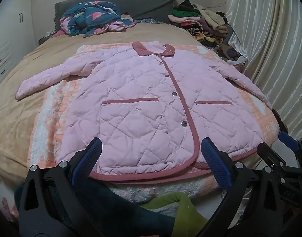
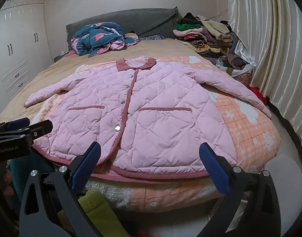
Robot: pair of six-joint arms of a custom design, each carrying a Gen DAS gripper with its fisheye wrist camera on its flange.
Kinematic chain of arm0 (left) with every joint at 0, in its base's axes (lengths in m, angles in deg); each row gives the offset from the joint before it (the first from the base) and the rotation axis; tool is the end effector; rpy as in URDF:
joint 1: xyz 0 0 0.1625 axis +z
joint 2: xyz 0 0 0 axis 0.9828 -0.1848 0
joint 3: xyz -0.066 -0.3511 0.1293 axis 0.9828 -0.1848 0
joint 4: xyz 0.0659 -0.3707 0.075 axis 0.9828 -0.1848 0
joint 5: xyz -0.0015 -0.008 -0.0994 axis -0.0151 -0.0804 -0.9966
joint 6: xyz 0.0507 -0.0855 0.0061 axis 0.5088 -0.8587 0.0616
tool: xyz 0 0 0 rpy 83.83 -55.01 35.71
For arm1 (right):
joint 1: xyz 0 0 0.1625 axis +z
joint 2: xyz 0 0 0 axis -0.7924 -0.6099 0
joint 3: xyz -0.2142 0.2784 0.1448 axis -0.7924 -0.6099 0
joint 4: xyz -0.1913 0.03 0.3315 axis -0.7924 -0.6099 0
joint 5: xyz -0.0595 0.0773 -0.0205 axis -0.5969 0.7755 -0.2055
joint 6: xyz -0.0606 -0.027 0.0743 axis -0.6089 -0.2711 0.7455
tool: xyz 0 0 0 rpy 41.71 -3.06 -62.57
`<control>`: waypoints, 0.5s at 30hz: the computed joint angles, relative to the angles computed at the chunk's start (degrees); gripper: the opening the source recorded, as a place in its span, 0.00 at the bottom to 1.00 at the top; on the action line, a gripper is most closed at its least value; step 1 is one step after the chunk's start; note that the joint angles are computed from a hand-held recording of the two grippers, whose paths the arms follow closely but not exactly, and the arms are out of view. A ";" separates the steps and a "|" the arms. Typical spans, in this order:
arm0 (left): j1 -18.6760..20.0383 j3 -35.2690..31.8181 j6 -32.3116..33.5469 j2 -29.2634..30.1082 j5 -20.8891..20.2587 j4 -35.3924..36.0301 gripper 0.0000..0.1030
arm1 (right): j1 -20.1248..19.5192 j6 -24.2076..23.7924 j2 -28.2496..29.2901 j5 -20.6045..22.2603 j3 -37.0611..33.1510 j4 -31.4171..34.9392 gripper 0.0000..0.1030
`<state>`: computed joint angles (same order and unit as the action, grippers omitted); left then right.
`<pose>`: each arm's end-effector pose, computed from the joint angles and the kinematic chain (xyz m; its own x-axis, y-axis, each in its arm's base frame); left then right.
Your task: Fold large clothes
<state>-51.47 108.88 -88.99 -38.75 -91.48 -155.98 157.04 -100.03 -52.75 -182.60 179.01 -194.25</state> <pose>-0.3351 -0.4109 0.1147 -0.7295 0.2734 -0.6270 0.5946 0.7065 -0.3837 0.1637 -0.3683 0.2625 -0.7250 0.1191 0.6784 -0.4670 0.6390 -0.6112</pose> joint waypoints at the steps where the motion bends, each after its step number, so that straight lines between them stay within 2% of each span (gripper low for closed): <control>1: 0.03 0.00 0.02 -0.01 -0.11 -0.10 0.91 | 0.18 0.18 -0.04 -0.67 -0.15 0.72 0.96; 15: 0.35 -0.13 0.46 0.31 -0.37 -0.74 0.91 | 0.16 -0.09 -0.38 0.09 0.33 -0.40 0.96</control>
